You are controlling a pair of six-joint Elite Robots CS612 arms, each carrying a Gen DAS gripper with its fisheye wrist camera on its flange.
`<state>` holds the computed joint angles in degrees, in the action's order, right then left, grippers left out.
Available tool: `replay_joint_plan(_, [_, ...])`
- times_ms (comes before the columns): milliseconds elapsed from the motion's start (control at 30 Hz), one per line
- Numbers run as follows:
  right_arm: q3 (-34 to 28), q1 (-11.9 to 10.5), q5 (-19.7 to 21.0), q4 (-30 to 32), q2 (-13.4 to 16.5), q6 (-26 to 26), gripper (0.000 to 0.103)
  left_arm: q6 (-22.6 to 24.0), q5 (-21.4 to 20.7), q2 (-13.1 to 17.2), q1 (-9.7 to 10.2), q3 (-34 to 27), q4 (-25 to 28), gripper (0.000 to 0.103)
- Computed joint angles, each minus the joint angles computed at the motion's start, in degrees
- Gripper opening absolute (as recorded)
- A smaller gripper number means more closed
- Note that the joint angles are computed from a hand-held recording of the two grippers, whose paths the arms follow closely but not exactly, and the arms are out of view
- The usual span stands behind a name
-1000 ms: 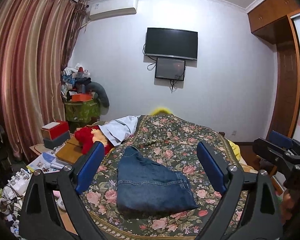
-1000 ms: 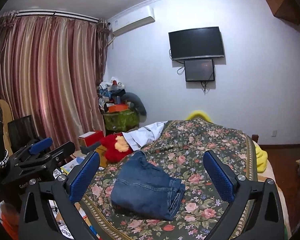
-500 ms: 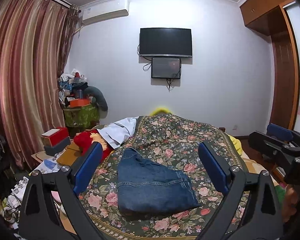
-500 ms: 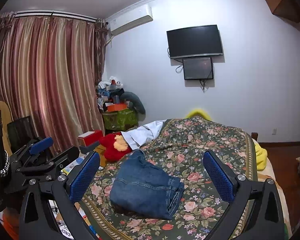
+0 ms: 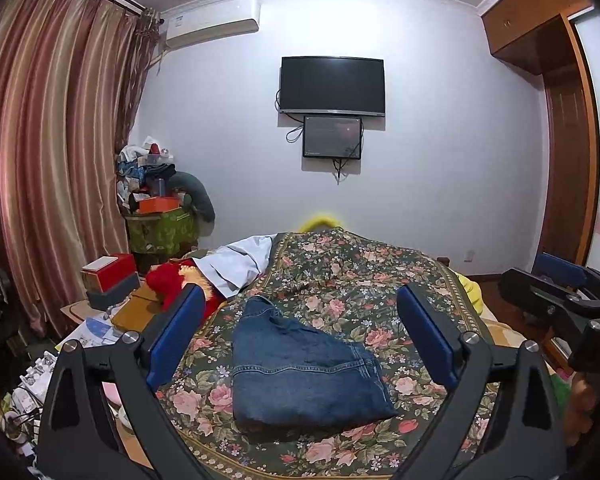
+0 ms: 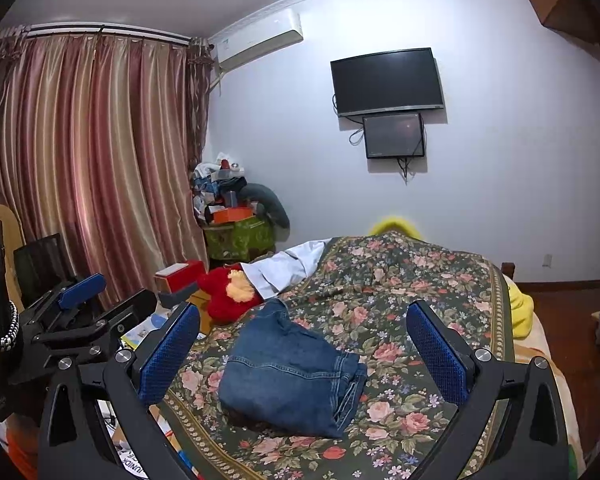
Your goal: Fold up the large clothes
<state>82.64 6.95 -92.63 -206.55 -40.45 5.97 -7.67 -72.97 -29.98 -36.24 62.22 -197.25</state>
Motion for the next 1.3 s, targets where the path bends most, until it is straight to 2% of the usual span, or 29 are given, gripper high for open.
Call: replay_joint_plan(1300, [-1.04,0.65,-2.07,0.55,0.84,2.33,0.103,-2.19,-4.13,0.16,0.56,-0.73,1.47,0.099])
